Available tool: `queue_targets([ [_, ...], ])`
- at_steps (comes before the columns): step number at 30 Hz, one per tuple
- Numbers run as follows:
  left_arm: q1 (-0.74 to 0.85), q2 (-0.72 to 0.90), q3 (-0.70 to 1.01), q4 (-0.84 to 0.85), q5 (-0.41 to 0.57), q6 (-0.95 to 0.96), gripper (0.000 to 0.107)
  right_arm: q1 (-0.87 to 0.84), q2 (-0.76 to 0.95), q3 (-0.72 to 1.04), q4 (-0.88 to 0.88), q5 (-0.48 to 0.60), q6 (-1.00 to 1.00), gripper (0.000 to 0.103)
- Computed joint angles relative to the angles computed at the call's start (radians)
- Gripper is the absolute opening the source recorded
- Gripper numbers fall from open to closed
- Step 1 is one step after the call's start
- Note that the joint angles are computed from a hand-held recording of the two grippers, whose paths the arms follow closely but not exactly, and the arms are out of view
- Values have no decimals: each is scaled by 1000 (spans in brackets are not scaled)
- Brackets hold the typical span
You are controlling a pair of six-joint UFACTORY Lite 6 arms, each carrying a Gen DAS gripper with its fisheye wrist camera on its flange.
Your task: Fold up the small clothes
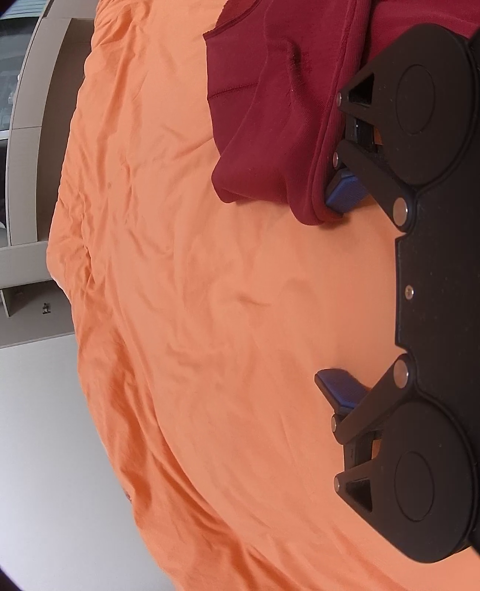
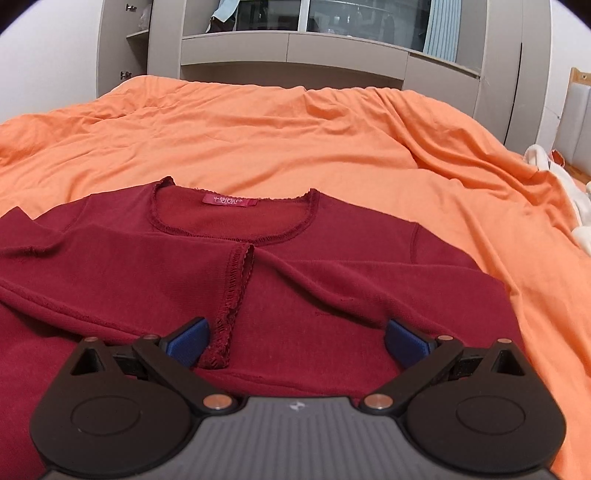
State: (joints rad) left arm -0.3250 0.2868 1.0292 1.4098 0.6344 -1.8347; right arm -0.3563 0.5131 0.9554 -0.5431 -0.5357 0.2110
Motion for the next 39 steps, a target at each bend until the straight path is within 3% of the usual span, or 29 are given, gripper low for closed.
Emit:
queue_targets([
  [6, -32, -46, -46, 16, 5, 19, 97, -13, 3, 16, -62, 12, 54, 103],
  [12, -63, -131, -126, 8, 5, 15, 102, -93, -90, 8, -439, 69, 387, 103],
  [15, -82, -180, -156, -42, 18, 56, 102, -164, -197, -80, -568, 50, 433, 103],
  [22, -184, -372, -253, -173, 112, 140, 102, -487, -479, -305, -943, -139, 561, 103],
  [27, -321, -543, -347, -252, 206, 164, 102, -842, -599, -404, -1226, -385, 613, 103],
  [32, -481, -722, -444, -346, 261, 173, 102, -1215, -575, -424, -1419, -648, 538, 103],
  [39, -660, -951, -578, -477, 313, 163, 102, -1417, -436, -323, -1622, -748, 569, 103],
])
